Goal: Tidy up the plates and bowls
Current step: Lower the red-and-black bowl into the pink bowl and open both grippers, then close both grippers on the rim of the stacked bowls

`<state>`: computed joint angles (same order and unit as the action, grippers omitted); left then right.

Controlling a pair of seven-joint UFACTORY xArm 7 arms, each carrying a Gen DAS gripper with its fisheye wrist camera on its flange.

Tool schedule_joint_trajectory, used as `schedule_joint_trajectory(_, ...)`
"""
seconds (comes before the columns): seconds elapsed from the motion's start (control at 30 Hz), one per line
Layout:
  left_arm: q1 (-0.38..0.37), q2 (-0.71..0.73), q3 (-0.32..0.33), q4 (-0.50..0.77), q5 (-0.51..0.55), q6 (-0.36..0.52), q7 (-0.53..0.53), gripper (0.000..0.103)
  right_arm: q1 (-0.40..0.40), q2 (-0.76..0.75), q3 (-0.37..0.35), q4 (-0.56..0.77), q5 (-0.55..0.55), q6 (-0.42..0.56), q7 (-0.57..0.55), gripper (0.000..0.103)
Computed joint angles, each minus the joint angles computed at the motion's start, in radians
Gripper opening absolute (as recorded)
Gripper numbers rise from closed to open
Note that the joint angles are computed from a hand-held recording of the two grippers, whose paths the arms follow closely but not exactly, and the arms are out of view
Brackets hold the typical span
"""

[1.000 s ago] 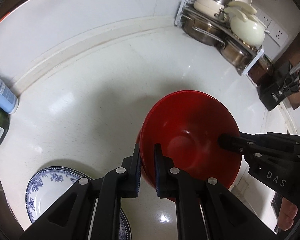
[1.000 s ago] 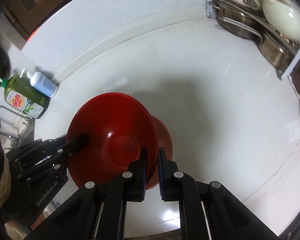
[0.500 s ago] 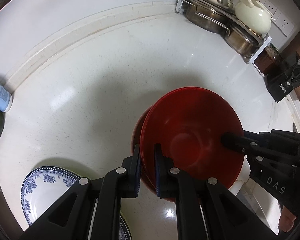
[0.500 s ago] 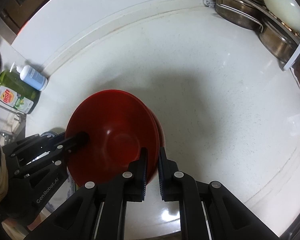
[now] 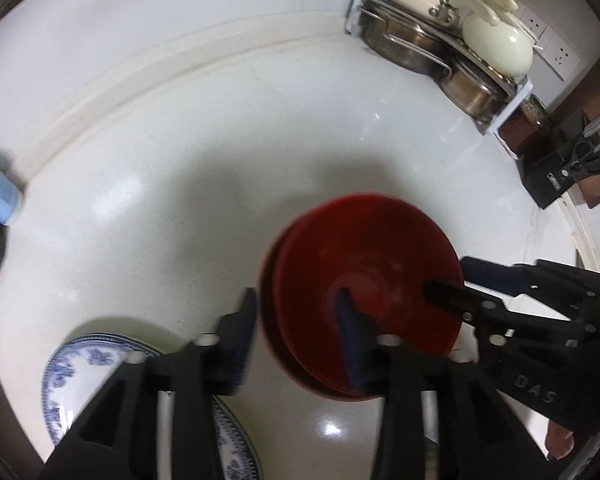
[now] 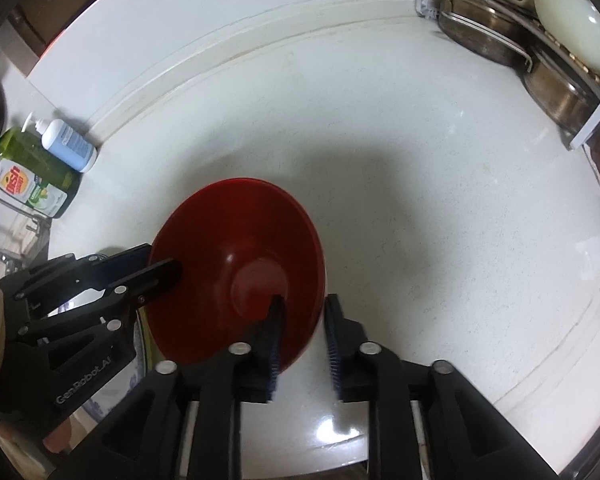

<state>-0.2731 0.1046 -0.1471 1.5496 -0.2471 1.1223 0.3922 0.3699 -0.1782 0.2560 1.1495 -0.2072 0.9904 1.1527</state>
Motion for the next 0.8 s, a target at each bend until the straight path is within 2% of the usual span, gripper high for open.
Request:
schedule_joint_trajectory(0.03, -0.001, -0.017, 0.001, -0.020, 0.010, -0.037, -0.001, 0.050, 0.000, -0.004, 0.003, 0.001, -0.009, 0.003, 0.008, 0.036)
schedule_joint_trajectory(0.2, 0.011, -0.049, 0.010, -0.036, -0.015, -0.098, 0.023, 0.057, -0.010, -0.044, 0.030, -0.002, -0.091, 0.023, 0.100, 0.047)
schedule_joint_trajectory(0.4, 0.017, -0.073, 0.014, -0.048, -0.015, -0.146, 0.040, 0.062, -0.024, -0.078, 0.056, -0.005, -0.152, 0.025, 0.200, 0.047)
schedule_joint_trajectory(0.63, 0.009, -0.088, 0.011, -0.104, 0.059, -0.203, 0.022, 0.063, -0.036, -0.098, 0.075, -0.034, -0.189, 0.018, 0.318, 0.047)
schedule_joint_trajectory(0.8, 0.000, -0.064, 0.006, -0.108, 0.073, -0.182, 0.014, 0.063, -0.029, -0.105, 0.074, -0.085, -0.170, -0.023, 0.381, 0.047)
